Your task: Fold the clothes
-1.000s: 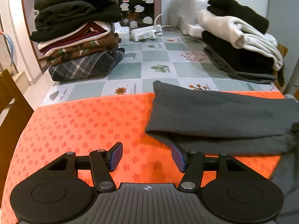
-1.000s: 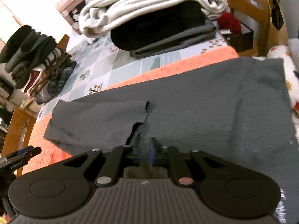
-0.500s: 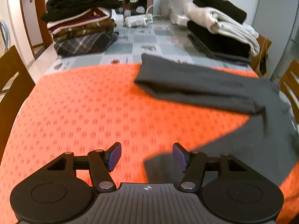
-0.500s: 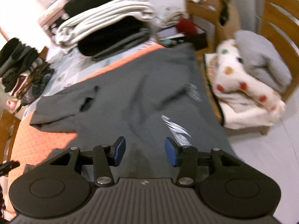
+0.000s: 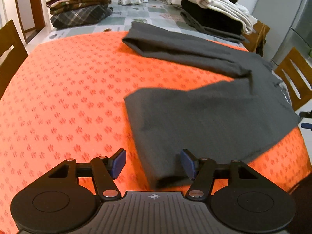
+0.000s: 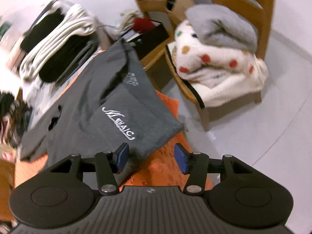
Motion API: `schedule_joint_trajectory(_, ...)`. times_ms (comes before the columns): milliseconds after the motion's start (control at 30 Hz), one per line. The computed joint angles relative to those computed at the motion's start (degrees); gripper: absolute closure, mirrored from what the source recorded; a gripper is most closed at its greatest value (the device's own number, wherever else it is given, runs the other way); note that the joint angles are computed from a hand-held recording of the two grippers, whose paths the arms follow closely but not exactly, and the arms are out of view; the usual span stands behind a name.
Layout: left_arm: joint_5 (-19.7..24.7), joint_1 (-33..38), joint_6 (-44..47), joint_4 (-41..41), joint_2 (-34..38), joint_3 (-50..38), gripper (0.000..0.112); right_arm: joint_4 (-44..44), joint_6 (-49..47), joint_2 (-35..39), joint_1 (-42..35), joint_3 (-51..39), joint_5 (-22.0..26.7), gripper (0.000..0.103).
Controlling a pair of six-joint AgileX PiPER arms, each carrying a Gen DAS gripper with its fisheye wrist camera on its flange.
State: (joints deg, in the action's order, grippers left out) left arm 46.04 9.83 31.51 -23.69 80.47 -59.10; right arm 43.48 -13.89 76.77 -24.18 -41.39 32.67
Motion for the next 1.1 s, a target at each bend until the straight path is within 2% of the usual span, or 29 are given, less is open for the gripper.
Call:
schedule_joint_trajectory(67, -2.1, -0.86, -1.53, 0.67, -1.26, 1.29, 0.047, 1.68, -0.05, -0.04, -0.92, 0.92, -0.33, 0.045)
schedule_joint_trajectory(200, -6.3, -1.67, -4.58, 1.26, -1.88, 0.31, 0.047, -1.63, 3.15, -1.31, 0.33, 0.16, -1.71, 0.045)
schedule_joint_trajectory(400, -9.22, -2.37, -6.3, 3.18, 5.81, -9.74, 0.048, -4.28, 3.97, 0.03, 2.01, -4.11, -1.88, 0.044)
schedule_joint_trajectory(467, -10.05, -2.68, -5.72, 3.02, 9.56, -14.09, 0.052, -4.97, 4.82, 0.77, 2.41, -5.11, -2.11, 0.044)
schedule_joint_trajectory(500, -10.27, -2.94, -5.4, 2.94, 11.83, -16.78, 0.059, -5.65, 5.49, 0.84, 2.53, -5.47, -2.07, 0.043)
schedule_joint_trajectory(633, -10.94, -4.45, -4.57, 3.3, 20.16, -26.41, 0.071, -7.84, 7.14, 1.33, 3.41, -6.61, -2.15, 0.043)
schedule_joint_trajectory(733, -9.28, -6.33, -5.28, 5.16, 27.49, -35.78, 0.078, -9.7, 8.66, 1.86, 4.3, -7.51, -2.33, 0.043)
schedule_joint_trajectory(933, -4.27, -9.36, -11.17, 11.39, 41.46, -55.19, 0.08, -12.67, 11.47, 3.33, 6.26, -9.2, -2.6, 0.042)
schedule_joint_trajectory(1100, 6.47, -9.81, -15.61, 15.49, 51.96, -70.6, 0.08, -15.42, 14.39, 5.2, 8.69, -10.34, -2.94, 0.042)
